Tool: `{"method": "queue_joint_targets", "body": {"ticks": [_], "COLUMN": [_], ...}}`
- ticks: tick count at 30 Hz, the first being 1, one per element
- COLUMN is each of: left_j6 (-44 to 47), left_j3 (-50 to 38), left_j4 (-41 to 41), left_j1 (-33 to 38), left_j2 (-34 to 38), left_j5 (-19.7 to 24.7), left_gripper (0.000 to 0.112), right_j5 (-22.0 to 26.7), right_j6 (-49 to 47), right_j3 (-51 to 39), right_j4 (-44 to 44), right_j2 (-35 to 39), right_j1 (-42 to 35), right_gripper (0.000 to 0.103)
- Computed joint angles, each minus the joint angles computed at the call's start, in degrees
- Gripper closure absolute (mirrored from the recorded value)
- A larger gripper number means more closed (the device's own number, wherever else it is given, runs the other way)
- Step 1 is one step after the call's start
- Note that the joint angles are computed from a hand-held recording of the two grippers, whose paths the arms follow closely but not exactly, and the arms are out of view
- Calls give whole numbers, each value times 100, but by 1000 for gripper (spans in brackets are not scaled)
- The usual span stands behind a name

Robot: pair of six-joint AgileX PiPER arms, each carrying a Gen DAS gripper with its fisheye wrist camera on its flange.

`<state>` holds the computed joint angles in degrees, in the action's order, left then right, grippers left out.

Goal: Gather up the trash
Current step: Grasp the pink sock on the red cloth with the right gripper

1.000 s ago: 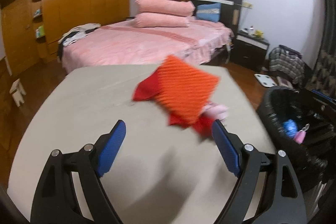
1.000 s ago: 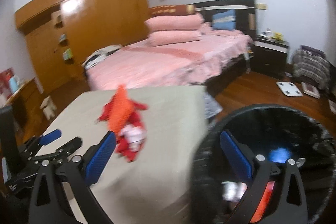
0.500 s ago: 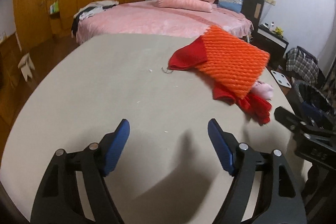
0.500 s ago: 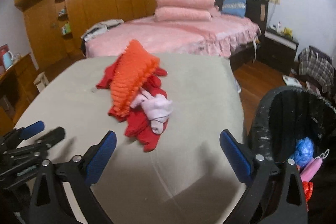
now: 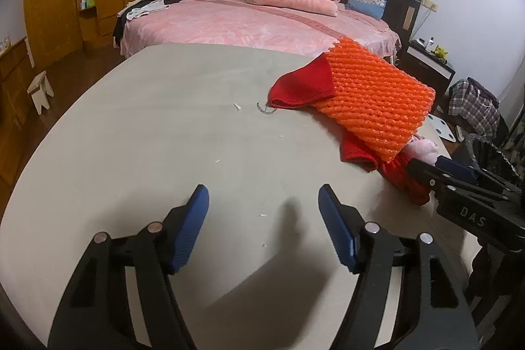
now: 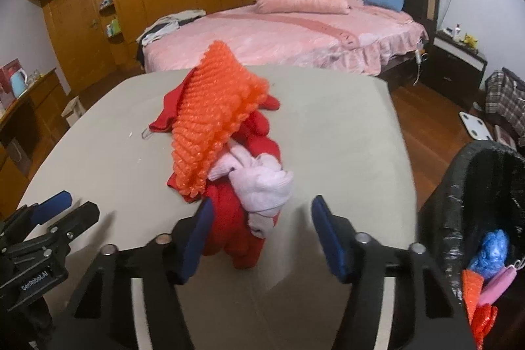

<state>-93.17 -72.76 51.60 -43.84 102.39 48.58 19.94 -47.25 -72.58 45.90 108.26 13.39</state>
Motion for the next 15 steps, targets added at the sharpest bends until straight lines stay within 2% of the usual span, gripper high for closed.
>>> {"method": "queue_joint_targets", "body": {"ticks": [4, 6, 8, 15], "left_j6": [-14, 3, 34, 114], "left_j3": [-6, -11, -29, -141], "left_j4": [-5, -4, -29, -108], "left_j1": [-20, -16, -16, -38], "left_j2": [0, 9, 17, 80], "left_j5": [25, 22, 31, 61], "left_gripper": [47, 47, 48, 52], "right_j5": [58, 178, 305, 160], "right_j6": [80, 207, 283, -839], "right_j3": [-148, -273, -361, 146], "right_j4": [-71, -240, -337, 760], "right_j2": [89, 179, 253, -132], "right_j1": [31, 48, 44, -106], "right_gripper": [50, 57, 70, 72]}}
